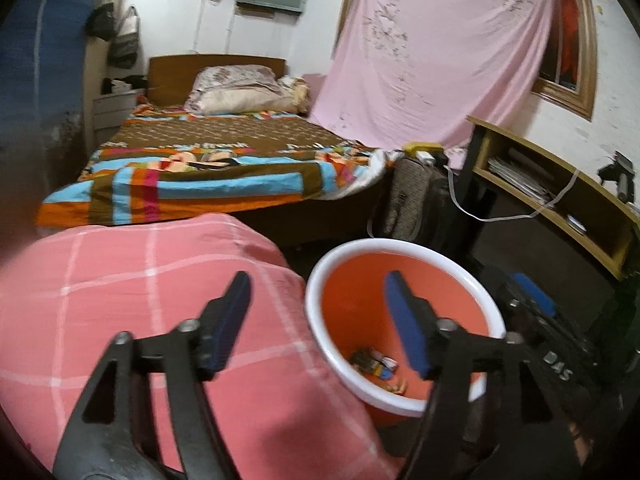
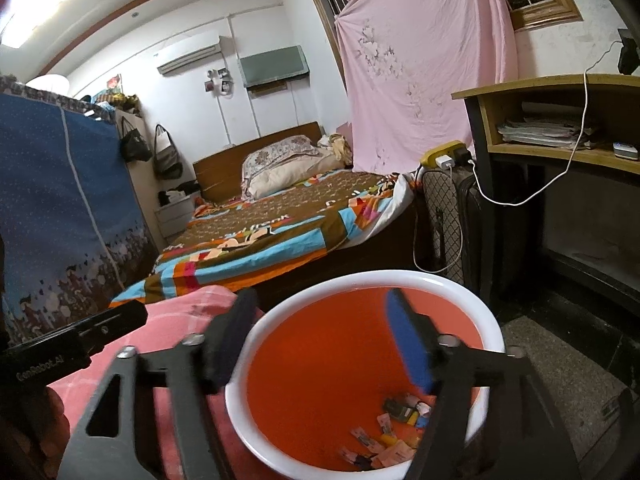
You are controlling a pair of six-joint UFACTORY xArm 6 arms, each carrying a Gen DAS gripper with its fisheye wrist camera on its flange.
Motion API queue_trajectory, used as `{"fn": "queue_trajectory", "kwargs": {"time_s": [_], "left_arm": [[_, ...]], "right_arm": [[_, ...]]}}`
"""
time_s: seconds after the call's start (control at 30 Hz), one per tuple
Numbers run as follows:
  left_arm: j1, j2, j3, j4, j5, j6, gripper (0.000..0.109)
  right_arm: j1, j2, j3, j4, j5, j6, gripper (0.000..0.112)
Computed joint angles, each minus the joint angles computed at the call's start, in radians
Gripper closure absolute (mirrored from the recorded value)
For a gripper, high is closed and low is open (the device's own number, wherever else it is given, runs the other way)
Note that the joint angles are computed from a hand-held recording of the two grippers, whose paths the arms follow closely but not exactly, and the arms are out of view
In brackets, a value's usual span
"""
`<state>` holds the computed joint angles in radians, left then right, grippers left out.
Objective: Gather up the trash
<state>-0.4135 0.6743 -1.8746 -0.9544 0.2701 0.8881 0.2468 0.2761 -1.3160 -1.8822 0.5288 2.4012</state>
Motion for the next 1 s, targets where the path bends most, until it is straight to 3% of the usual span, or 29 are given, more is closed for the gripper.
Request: {"fn": "queue_trajectory", "kwargs": {"time_s": [0.07,0.23,0.33,0.37,0.5,0.63,0.77,1.0], "left_arm": [[-0.003,-0.007,0.019,-0.010,-0.062,0.005,0.037],[0.005,-0.031,0.057,-0.080,-0.122,0.069,0.021],[0.010,-0.054,0.084,-0.198,-0.149,0.170,0.019],[0.013,-0.063,0.093,-0.227,-0.156,0.196,0.019],[0.021,-0.105,0.137,-0.350,-0.182,0.312,0.019],[0.035,-0.162,0.186,-0.558,-0.201,0.519,0.019],[0.062,-0.229,0.235,-0.859,-0.210,0.817,0.019],[0.120,-0.336,0.327,-1.276,-0.209,1.256,0.019]], "right_arm": [[0.004,-0.003,0.001,-0.016,0.005,0.012,0.036],[0.012,0.005,-0.012,-0.041,0.013,0.018,0.024],[0.025,0.011,-0.020,-0.053,0.031,0.010,0.017],[0.030,0.013,-0.022,-0.057,0.038,0.007,0.009],[0.043,0.007,-0.023,-0.118,0.035,0.050,0.009],[0.075,-0.008,-0.013,-0.131,0.060,0.030,0.009],[0.116,-0.040,0.020,-0.159,0.105,0.035,0.009],[0.216,-0.091,0.102,-0.211,0.242,0.029,0.009]]}}
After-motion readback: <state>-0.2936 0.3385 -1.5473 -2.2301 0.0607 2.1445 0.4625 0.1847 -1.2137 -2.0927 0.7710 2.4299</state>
